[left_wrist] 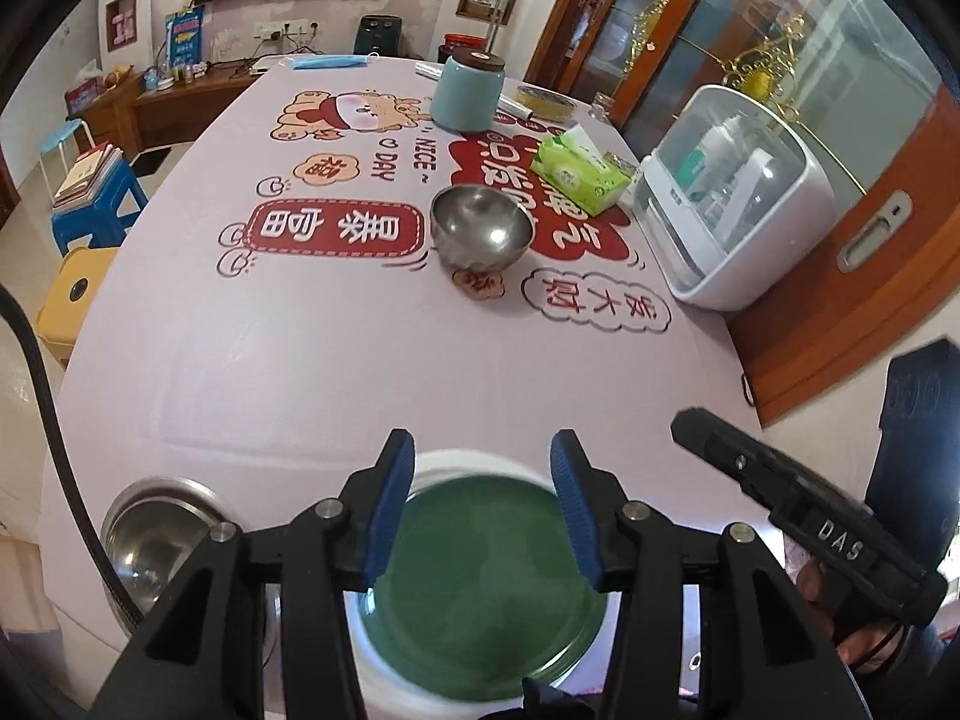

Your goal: Organize plates and bowls

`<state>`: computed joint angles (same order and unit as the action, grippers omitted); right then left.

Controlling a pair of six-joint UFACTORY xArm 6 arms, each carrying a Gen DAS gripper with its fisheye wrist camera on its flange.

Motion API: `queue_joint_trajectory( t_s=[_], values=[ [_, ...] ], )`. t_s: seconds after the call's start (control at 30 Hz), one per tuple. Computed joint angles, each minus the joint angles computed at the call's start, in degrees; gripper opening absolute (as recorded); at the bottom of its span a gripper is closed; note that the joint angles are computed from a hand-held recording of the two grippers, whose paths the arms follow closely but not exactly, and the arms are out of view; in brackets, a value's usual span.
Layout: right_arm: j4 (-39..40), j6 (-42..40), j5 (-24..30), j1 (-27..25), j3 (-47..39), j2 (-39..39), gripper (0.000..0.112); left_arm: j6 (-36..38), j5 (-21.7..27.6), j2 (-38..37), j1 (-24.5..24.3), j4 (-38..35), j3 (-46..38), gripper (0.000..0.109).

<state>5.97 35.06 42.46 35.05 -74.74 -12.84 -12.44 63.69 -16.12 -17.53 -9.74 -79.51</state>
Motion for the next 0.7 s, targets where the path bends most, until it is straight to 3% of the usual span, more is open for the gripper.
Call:
queue_joint_trajectory(
  t_s=[0.37,0.47,0.7],
  values=[
    [8.3,-15.4,1.2,-10.3,-3.7,3.5,0.032,-7.4,6.4,15.2,-3.7,7.0,-18.5,0.063],
    [9.5,-18.5,1.7,-12.4,-7.0,6.1,0.036,-8.6,9.9,20.2,-4.3,8.6,-25.3,0.07],
    [14.0,-23.7,3.1,-15.9,-17.7,14.7,0.04,-9.8,19.2,33.4,-4.4,10.9,-44.0,0.071]
  ],
)
